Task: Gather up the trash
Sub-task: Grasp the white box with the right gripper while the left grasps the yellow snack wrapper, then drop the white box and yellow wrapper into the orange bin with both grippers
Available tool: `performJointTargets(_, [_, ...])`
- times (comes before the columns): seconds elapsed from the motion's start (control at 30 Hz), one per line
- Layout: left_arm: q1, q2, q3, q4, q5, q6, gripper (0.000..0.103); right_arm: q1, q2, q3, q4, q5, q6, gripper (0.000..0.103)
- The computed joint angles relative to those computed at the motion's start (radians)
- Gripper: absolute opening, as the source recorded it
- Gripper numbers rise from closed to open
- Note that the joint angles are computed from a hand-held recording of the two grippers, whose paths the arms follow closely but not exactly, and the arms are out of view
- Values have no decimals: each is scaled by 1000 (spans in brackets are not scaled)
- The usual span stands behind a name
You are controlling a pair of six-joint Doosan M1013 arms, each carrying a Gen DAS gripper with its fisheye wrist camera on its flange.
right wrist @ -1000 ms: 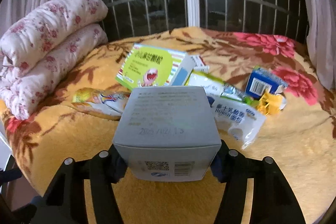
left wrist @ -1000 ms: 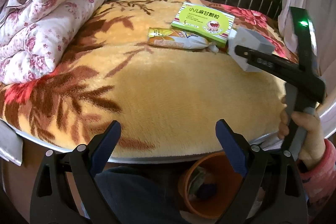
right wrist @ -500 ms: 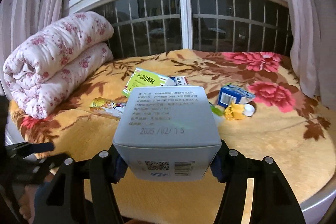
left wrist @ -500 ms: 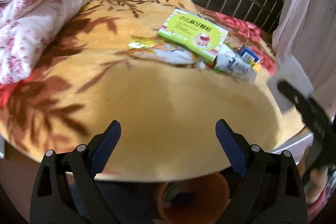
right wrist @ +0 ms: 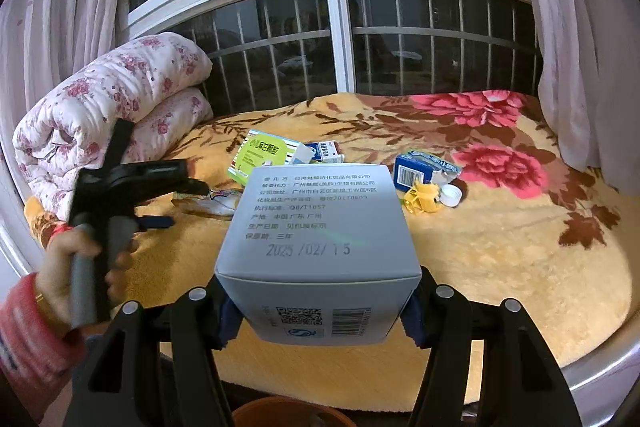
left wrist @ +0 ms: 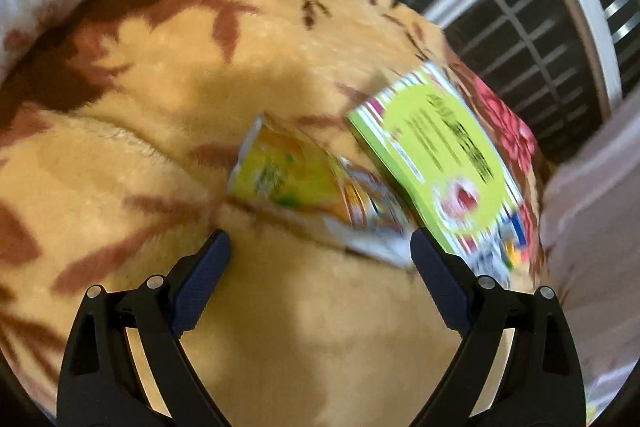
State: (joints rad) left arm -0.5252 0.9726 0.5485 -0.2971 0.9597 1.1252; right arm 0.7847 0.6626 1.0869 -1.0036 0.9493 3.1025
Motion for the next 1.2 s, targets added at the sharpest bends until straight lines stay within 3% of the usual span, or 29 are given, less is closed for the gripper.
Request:
performJointTargets(0.27, [-3, 130, -234, 66, 93, -135, 89, -4, -16, 27, -1, 3, 20, 61])
performJointTargets(0.33, [-8, 149, -274, 103, 104, -155, 79, -6, -18, 32, 3, 6, 26, 61])
performJointTargets(0.37, [-11, 158, -293, 126, 117, -170, 60, -7, -19, 36, 4, 6, 31, 61])
performJointTargets(0.4, [-10, 155, -285, 122, 111, -172, 60, -7, -21, 39, 5, 7, 35, 61])
performJointTargets(0.93, [-20, -124, 183, 197, -258, -45, 51, 1, -30, 41, -20, -9, 57, 61])
performJointTargets(1.2, [-48, -243, 356, 212, -326, 122, 50, 15, -32, 34, -39, 13, 56, 61])
